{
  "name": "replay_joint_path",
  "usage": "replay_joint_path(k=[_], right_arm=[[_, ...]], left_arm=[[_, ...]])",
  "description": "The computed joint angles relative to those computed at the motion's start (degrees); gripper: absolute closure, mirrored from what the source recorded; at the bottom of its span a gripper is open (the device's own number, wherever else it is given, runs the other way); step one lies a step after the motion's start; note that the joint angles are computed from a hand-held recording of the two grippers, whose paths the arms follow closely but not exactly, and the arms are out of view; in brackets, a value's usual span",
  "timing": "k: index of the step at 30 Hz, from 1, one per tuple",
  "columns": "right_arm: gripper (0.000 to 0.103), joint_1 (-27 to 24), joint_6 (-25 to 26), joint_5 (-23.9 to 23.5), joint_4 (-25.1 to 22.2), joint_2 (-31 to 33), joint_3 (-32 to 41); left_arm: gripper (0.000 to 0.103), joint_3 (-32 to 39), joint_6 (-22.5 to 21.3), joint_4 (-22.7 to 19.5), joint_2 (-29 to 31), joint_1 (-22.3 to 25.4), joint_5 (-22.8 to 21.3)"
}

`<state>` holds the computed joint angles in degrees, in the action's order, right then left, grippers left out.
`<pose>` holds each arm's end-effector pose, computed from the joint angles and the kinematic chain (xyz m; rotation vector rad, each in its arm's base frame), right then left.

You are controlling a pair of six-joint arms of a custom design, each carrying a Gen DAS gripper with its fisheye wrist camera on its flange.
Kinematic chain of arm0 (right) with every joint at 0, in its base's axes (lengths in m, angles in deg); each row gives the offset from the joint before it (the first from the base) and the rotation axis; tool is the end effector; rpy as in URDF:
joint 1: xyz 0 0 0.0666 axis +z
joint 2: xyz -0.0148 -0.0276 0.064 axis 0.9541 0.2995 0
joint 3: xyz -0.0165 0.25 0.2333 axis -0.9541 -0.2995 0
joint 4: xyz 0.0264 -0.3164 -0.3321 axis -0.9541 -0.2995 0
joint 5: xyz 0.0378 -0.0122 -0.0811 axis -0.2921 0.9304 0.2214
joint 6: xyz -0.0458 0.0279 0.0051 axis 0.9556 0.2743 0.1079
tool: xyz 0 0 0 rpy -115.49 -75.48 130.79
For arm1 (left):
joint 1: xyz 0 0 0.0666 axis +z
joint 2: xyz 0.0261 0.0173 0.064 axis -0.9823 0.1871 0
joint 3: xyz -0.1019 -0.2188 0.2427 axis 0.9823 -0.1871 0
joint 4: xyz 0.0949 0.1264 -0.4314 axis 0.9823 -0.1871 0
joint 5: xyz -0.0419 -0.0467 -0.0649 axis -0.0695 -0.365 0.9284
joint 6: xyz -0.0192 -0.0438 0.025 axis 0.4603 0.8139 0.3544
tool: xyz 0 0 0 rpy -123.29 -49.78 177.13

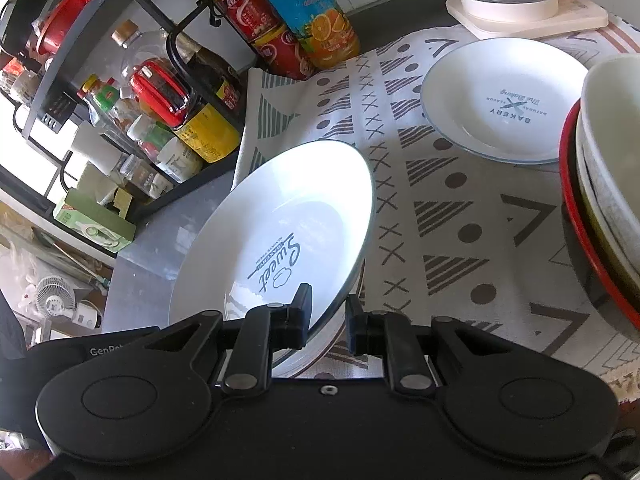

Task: Organize plates and bowls
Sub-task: 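Lower the 'Sweet' plate onto the flower-pattern plate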

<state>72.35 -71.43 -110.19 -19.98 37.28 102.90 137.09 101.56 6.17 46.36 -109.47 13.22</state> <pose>0.4572 0.0137 0.5198 -0.0062 2.5339 0.6420 0.4486 -0.2591 0.5187 -0.7067 2.6113 -0.4173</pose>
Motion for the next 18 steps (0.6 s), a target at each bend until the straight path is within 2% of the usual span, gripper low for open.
replay_joint_path(k=[9,16,18], right_arm=[[0.087,1.09,0.83,1.31,-0.98,0.48,-0.03],[0.087,1.65,1.05,2.01,-1.69,1.15,0.5],[0.087,1.87,1.32,2.41,-1.82,1.31,0.65]], left_arm=[[0.083,0.22,0.21,-1.56,0.49,0.75,1.64],[0.083,6.8,-1.81,-8.21,4.83,1.31,1.92],[0.083,7.42,-2.15,-9.03,5.13,1.49,1.23]])
